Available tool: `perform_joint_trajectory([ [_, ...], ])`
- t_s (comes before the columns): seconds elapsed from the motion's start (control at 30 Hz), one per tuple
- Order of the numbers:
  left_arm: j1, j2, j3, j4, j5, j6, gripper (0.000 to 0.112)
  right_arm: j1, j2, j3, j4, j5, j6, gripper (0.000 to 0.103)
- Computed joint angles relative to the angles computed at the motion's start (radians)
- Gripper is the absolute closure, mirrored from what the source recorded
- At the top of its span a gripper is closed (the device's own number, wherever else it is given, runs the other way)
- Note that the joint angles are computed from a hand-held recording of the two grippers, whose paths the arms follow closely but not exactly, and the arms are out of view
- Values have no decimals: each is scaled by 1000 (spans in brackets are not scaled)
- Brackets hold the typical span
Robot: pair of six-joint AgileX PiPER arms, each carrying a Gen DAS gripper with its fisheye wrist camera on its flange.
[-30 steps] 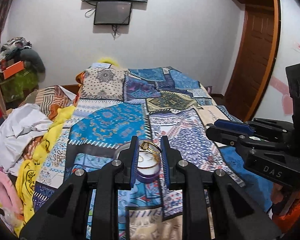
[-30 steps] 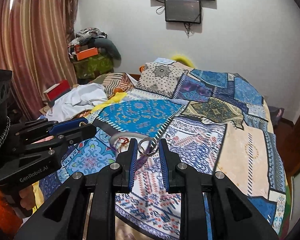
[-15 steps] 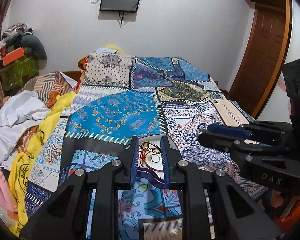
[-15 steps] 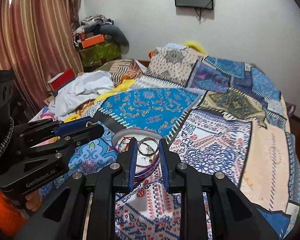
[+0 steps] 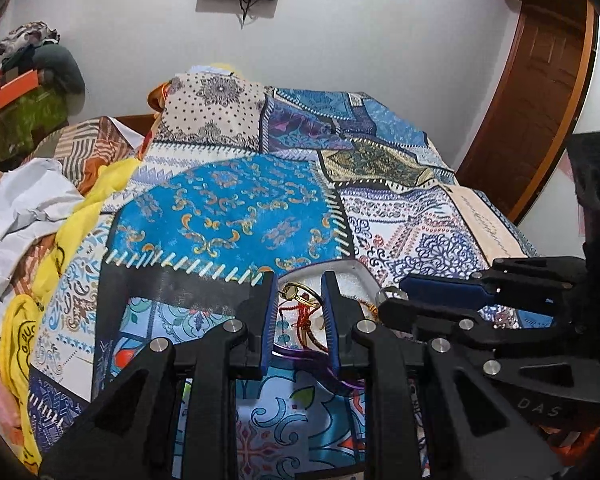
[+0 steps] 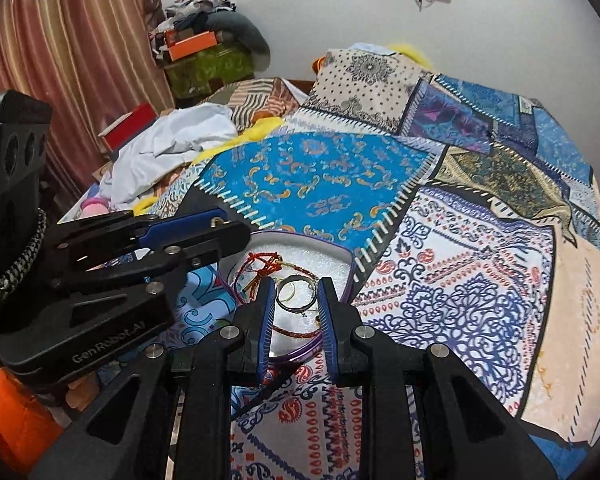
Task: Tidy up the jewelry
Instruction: 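Open the right gripper to drop the silver ring into the box, then move the open right gripper back to the linked silver rings on the quilt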
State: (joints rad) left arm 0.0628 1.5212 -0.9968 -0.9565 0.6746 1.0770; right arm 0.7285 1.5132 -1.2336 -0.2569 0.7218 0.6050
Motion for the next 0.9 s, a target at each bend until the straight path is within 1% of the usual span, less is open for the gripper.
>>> perform_joint_trajectory([
  [0.33, -1, 15, -1, 5, 10, -4, 92, -14, 30, -11, 23, 11, -18, 83],
  [0.57, 3, 3, -13, 41, 21, -50, 92, -27, 39, -21, 40, 31, -26, 83],
  [0.7, 24, -22, -15, 48, 38, -65, 92, -25, 29, -19, 29, 34, -17, 82],
  [0.77, 34, -44, -10, 54, 43, -73, 92, -16, 24, -22, 9, 41, 2, 78],
  [0.9, 46, -88, -3, 73, 55, -89, 92, 2, 11, -30, -28, 59, 36, 78],
])
